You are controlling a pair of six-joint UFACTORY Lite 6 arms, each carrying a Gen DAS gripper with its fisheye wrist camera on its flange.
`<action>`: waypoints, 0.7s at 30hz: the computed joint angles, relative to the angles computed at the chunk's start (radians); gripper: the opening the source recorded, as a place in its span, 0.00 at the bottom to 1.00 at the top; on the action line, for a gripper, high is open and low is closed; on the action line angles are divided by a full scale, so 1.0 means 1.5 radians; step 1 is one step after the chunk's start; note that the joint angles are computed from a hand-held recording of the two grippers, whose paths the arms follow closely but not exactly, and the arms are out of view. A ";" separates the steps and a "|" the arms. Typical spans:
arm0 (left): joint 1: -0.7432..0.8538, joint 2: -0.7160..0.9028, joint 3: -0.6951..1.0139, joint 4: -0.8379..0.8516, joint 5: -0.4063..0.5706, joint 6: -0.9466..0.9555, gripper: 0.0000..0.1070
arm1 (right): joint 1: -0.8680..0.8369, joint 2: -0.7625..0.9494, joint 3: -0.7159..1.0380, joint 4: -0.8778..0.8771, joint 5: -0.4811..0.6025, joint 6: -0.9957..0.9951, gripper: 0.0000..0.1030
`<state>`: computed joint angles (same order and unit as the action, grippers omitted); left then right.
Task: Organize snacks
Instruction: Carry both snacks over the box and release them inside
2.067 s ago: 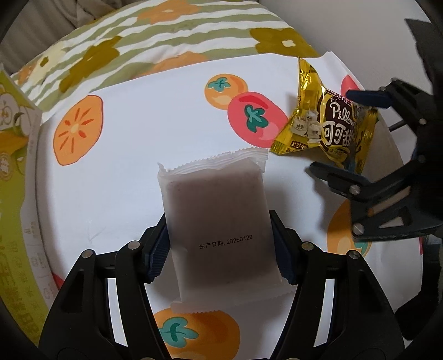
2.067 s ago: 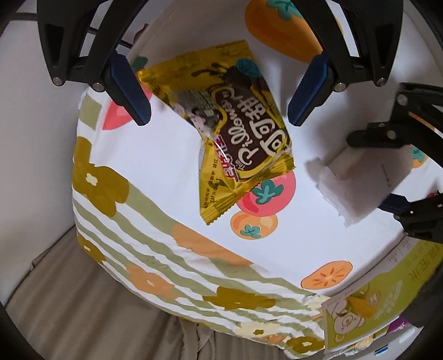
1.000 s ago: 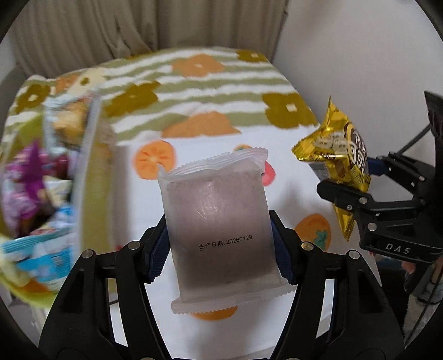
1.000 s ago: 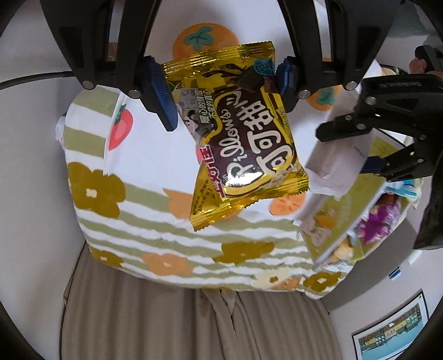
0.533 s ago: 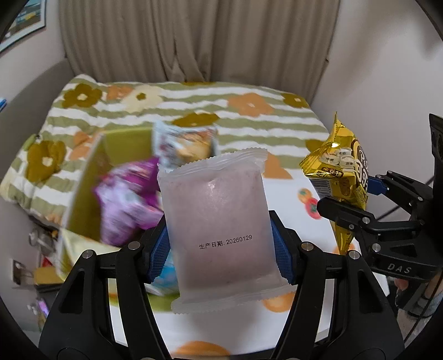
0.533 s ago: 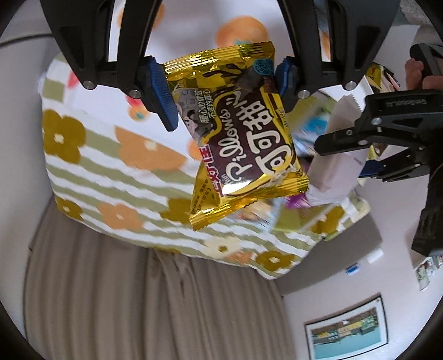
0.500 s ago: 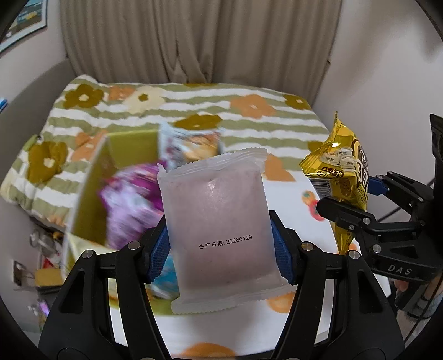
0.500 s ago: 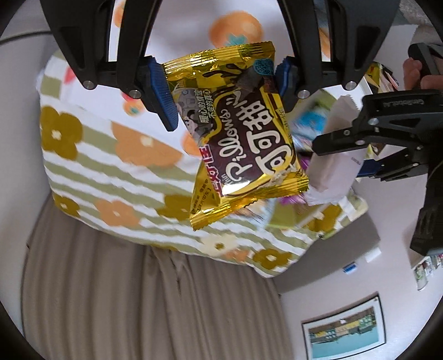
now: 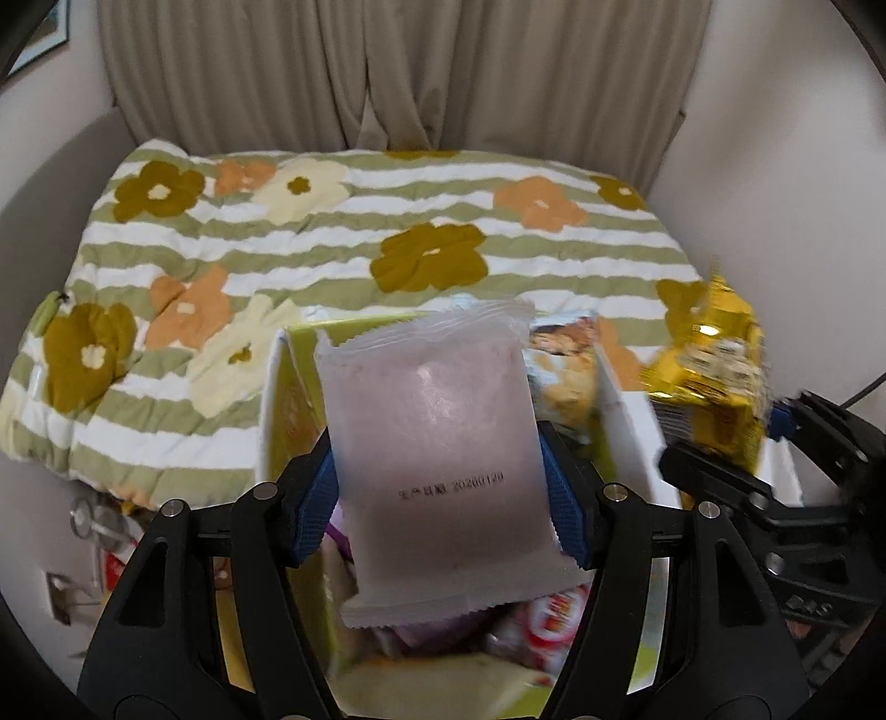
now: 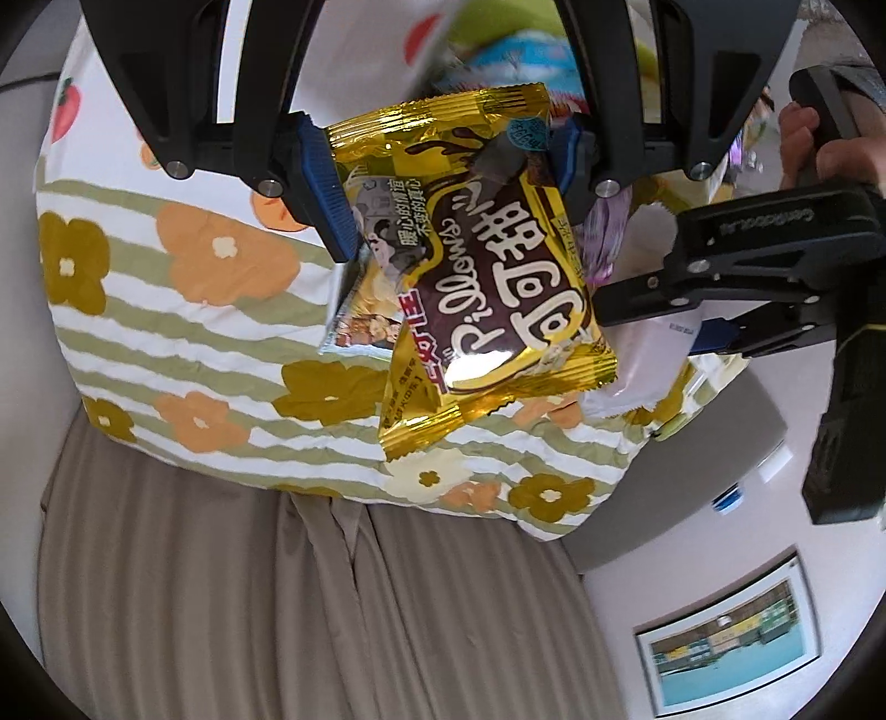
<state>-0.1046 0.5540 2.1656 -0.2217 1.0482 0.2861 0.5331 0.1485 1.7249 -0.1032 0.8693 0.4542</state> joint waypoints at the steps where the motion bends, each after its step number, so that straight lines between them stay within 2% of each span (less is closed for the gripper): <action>1: 0.004 0.029 0.036 -0.003 0.008 0.011 0.63 | 0.006 0.015 0.016 -0.012 0.007 0.022 0.56; 3: 0.013 0.077 0.093 -0.014 0.020 0.042 0.90 | 0.011 0.037 0.032 -0.026 0.013 0.057 0.56; 4: 0.016 0.086 0.096 -0.016 0.011 0.058 0.94 | 0.011 0.041 0.033 -0.030 0.015 0.069 0.56; 9: 0.043 0.036 -0.010 -0.063 -0.018 0.122 0.95 | 0.023 0.069 0.049 -0.047 0.034 0.124 0.56; 14: 0.072 -0.072 -0.167 -0.110 -0.067 0.170 0.95 | 0.031 0.060 0.043 -0.054 0.037 0.160 0.56; 21: 0.094 -0.116 -0.222 -0.093 -0.066 0.171 0.95 | 0.028 0.097 0.107 -0.027 0.057 0.144 0.56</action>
